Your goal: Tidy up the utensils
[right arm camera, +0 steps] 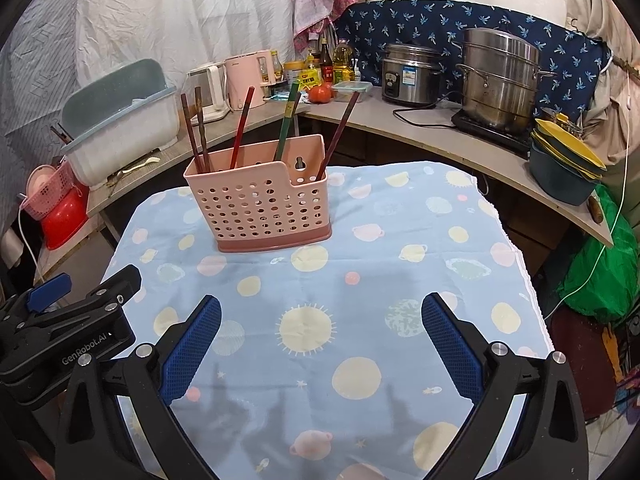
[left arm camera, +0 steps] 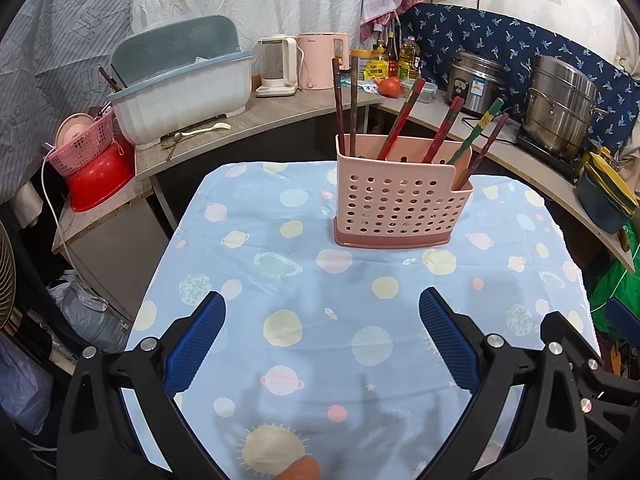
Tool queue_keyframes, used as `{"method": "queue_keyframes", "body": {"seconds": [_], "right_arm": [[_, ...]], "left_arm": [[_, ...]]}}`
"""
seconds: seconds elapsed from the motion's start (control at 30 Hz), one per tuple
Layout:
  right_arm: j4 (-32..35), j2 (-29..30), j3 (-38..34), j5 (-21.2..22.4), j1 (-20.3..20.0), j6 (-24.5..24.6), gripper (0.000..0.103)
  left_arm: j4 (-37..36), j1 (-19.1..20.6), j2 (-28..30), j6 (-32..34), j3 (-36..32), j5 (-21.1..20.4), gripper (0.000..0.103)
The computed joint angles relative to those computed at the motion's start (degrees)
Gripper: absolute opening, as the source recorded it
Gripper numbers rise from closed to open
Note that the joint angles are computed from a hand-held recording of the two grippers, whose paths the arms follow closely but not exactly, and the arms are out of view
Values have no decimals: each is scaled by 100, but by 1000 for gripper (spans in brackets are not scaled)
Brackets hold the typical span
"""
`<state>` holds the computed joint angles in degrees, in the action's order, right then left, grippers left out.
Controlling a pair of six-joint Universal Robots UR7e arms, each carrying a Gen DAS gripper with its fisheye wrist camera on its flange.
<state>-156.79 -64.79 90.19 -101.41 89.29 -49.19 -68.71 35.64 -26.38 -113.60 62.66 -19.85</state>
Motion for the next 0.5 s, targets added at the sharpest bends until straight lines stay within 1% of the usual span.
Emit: {"method": "queue_keyframes", "body": {"seconds": [0.13,0.4,0.5], "right_arm": [[12,2,-8,-7,-3,-3,97],[-4,9,-5,-16,-4,-38,97],[-20,17,-2,-21,-8,-58,97]], "left_arm": [[170,-1,31,-113,-66,13,93],[111,-2,55,22,-74,32,93],[237,-2,89,-47,-141,14,93]]}}
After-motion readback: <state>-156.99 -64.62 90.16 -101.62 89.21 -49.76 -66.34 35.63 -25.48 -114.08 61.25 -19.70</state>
